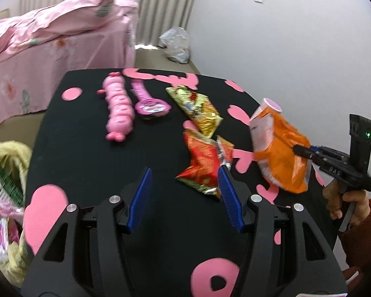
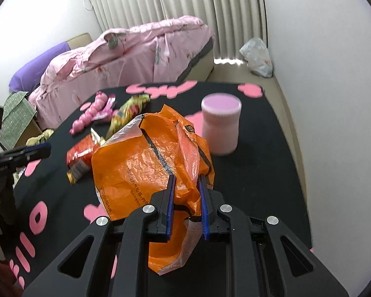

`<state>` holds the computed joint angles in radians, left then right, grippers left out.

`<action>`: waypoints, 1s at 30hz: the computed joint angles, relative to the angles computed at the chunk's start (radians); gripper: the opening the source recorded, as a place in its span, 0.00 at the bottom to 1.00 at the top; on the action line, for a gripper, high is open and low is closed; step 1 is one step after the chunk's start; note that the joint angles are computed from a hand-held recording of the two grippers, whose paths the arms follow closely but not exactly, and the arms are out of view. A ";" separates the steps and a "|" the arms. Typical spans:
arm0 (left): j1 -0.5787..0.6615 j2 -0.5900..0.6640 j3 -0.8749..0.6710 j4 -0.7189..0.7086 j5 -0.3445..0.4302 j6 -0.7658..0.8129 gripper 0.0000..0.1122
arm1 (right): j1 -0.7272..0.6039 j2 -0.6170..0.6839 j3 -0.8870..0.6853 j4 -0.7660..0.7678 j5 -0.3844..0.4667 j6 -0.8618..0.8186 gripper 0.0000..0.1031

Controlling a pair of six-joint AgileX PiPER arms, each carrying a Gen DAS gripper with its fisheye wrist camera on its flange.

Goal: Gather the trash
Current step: 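Grasp the pink lollipop with the left tool while the right tool holds the orange bag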

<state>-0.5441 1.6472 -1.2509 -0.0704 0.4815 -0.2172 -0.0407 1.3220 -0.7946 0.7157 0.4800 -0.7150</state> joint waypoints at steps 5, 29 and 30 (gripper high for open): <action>0.015 0.102 -0.130 0.069 0.013 -0.084 0.47 | 0.008 -0.007 0.039 0.052 -0.027 -0.041 0.18; 0.054 0.648 -0.946 0.223 0.473 -0.243 0.45 | 0.070 -0.008 0.035 -0.071 -0.069 0.062 0.18; 0.055 0.643 -0.936 0.219 0.466 -0.234 0.41 | 0.070 -0.007 0.034 -0.071 -0.069 0.063 0.18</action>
